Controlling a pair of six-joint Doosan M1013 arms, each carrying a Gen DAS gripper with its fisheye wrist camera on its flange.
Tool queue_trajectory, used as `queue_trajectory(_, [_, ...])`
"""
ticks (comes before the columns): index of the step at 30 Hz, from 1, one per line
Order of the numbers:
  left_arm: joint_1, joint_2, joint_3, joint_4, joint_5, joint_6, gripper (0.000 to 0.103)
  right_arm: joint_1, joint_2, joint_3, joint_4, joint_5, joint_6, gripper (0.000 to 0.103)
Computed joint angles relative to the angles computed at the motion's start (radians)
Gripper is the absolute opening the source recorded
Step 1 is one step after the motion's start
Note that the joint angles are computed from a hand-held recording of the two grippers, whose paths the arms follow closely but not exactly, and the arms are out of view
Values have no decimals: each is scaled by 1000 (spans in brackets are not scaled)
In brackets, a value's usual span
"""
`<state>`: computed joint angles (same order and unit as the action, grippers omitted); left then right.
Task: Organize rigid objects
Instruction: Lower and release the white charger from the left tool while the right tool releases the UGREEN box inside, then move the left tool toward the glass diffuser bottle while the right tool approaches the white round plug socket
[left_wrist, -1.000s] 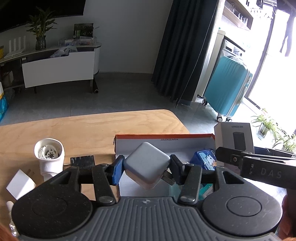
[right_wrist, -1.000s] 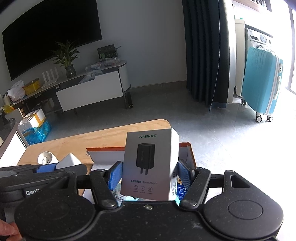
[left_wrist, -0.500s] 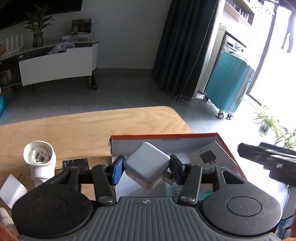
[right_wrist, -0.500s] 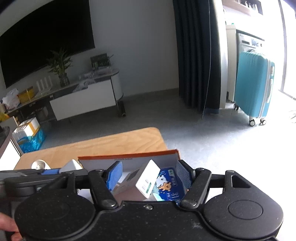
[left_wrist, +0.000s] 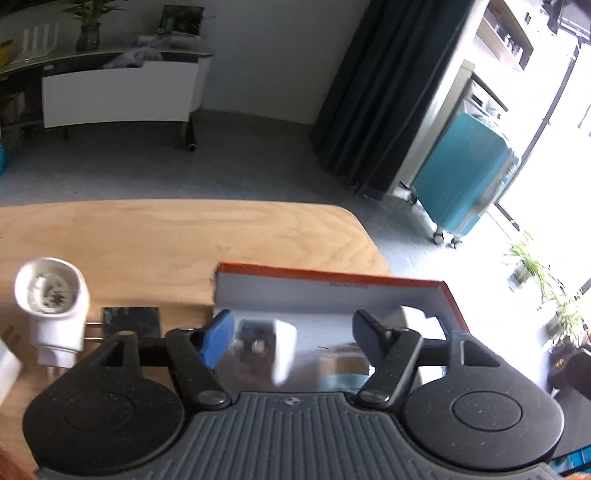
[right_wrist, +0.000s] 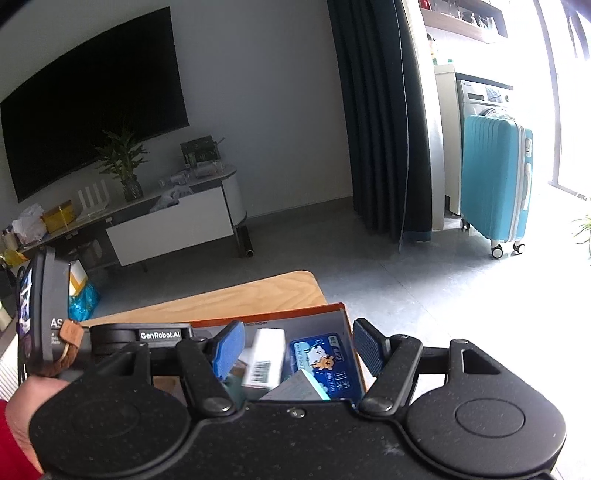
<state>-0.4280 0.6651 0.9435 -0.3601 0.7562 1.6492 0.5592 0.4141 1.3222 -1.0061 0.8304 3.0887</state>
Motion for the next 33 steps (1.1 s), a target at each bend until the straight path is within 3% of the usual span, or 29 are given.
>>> queue_trajectory(13, [15,-89,97,81,-54,-37,77,30,9,-26,15,-28,-52,79])
queue_trajectory(21, [19,-159,190,221,-82,-124,83,46,29,-63,74,-56,-138,79])
queue_trajectory(33, [46,-215,268,314,-88,-232,87,63,73,-131,200,-78,-277,79])
